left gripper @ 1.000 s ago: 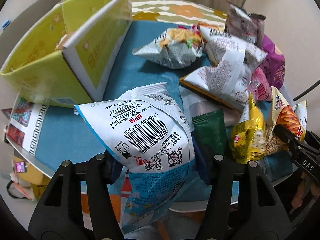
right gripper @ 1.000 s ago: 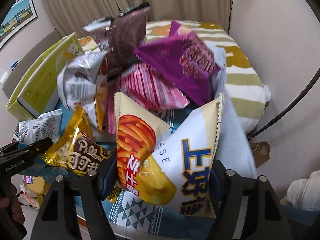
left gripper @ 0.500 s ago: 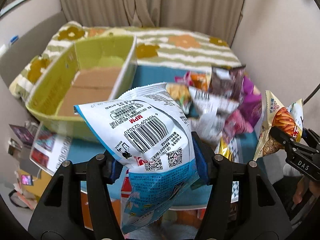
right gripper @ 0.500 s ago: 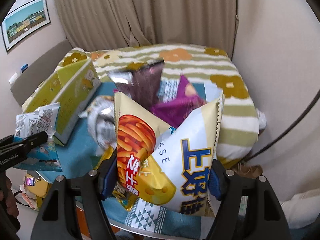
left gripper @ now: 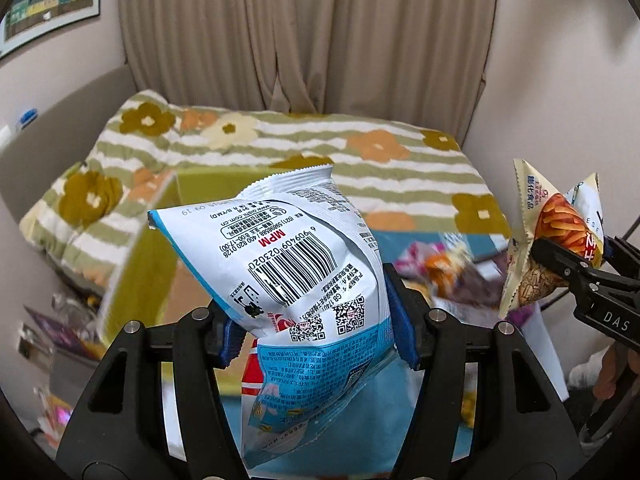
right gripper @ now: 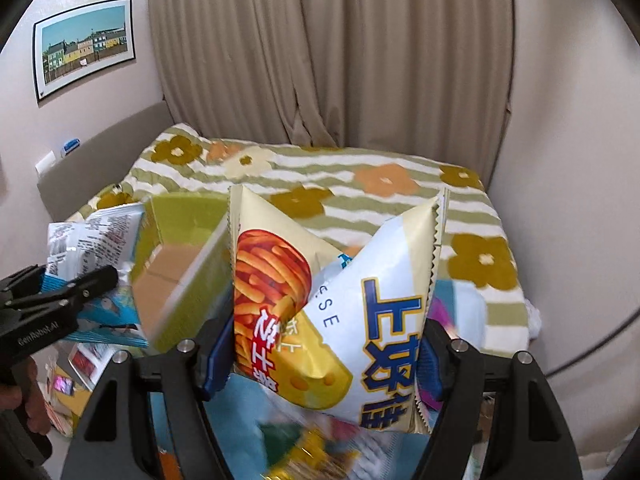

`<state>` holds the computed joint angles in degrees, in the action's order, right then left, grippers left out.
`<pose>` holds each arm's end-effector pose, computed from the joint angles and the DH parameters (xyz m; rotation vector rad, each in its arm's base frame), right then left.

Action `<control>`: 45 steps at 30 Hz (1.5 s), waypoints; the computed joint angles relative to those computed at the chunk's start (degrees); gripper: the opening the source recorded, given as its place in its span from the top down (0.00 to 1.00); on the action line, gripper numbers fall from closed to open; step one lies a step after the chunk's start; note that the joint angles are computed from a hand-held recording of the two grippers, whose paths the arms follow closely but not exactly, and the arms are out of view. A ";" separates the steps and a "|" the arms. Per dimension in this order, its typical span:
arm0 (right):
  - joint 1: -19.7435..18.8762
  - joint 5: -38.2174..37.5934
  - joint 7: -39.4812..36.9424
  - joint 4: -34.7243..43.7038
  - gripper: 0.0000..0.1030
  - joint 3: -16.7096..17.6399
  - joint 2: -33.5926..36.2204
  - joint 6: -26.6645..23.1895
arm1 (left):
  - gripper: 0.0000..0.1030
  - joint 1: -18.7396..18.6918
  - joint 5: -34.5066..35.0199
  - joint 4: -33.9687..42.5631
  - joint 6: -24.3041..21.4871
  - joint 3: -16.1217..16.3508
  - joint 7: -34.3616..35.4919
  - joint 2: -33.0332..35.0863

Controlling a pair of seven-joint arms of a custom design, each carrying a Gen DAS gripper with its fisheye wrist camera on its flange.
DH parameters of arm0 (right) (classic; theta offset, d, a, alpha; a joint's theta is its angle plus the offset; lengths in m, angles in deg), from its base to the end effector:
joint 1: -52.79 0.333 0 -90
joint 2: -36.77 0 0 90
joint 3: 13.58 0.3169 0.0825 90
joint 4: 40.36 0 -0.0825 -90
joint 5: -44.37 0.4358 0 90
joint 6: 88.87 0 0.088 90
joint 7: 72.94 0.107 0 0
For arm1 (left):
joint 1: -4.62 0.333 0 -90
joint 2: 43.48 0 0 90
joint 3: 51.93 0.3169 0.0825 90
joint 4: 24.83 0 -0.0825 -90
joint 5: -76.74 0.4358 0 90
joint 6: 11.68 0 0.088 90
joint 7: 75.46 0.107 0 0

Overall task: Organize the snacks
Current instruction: 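Carry both bags over the green box and open both tools to drop them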

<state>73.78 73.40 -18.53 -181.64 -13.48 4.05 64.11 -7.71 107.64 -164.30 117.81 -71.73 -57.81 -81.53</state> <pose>0.4475 0.1572 0.5653 -2.0790 1.0596 -0.4444 0.3792 -0.2429 0.5633 -2.0594 1.2717 -0.6224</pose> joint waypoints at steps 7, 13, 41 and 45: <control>0.76 -4.57 14.33 9.65 0.33 8.45 10.51 2.59 | 0.45 4.41 -0.84 -4.40 8.26 10.85 14.99 -2.98; 1.02 -14.99 29.37 18.97 0.33 12.96 20.36 2.50 | 0.45 8.06 -6.28 -5.33 17.62 18.75 29.16 2.25; 9.01 -23.00 39.29 37.24 0.30 9.68 41.72 -6.20 | 0.00 15.55 -22.83 -8.10 21.21 18.75 48.20 10.17; 9.60 -23.05 38.03 39.79 0.29 9.61 43.93 -8.09 | 0.00 16.43 -22.13 -8.62 20.52 18.02 47.22 8.98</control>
<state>83.38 50.35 19.51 -141.84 -3.87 47.98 56.02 8.72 85.50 -172.92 138.33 -53.71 -10.60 -72.55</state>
